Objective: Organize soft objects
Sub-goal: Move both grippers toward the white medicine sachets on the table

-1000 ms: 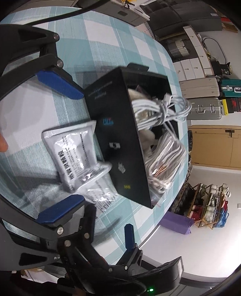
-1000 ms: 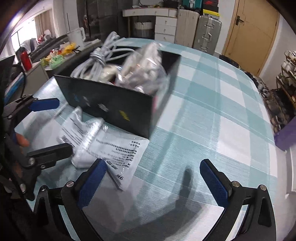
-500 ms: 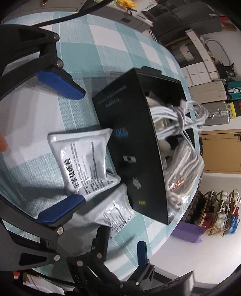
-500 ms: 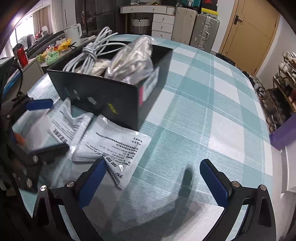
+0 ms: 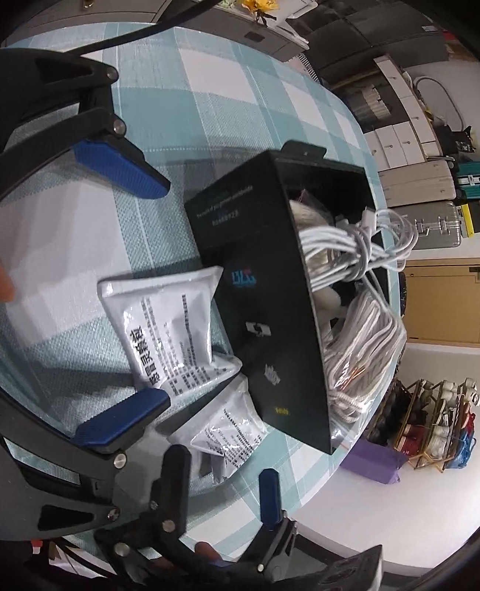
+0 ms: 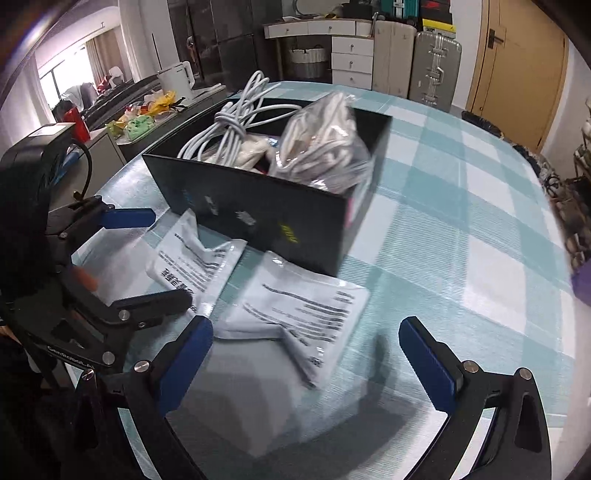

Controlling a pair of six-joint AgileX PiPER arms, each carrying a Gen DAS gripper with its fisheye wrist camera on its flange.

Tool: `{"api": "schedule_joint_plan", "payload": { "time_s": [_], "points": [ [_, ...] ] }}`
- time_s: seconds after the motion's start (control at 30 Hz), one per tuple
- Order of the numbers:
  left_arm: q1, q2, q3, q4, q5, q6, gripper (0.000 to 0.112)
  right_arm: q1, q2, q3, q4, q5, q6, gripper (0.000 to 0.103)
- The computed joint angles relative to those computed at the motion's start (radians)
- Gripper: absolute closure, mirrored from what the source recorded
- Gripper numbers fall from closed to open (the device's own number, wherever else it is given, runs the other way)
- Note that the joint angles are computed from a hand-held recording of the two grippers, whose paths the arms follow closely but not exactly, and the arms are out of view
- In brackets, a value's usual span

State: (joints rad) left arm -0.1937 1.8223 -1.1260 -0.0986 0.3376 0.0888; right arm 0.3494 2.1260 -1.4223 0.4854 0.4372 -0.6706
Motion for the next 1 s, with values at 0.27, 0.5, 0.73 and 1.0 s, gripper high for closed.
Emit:
{"api": "schedule_joint_plan", "payload": {
  "time_s": [0.27, 0.5, 0.73, 1.0],
  "points": [
    [0.025, 0.006, -0.010, 0.033, 0.009, -0.030, 0.009, 0.039, 0.050, -0.049, -0.101, -0.012, 0.150, 0.001],
    [0.036, 0.005, -0.005, -0.023, 0.008, 0.029, 0.009, 0.035, 0.066, -0.070, -0.245, -0.001, 0.289, 0.001],
    [0.024, -0.002, 0.004, -0.108, 0.012, 0.113, 0.009, 0.021, 0.073, -0.077, -0.270, -0.006, 0.315, 0.001],
    [0.014, 0.001, 0.002, -0.105, 0.012, 0.096, 0.009, 0.017, 0.048, -0.041, -0.194, -0.039, 0.216, 0.026]
  ]
}}
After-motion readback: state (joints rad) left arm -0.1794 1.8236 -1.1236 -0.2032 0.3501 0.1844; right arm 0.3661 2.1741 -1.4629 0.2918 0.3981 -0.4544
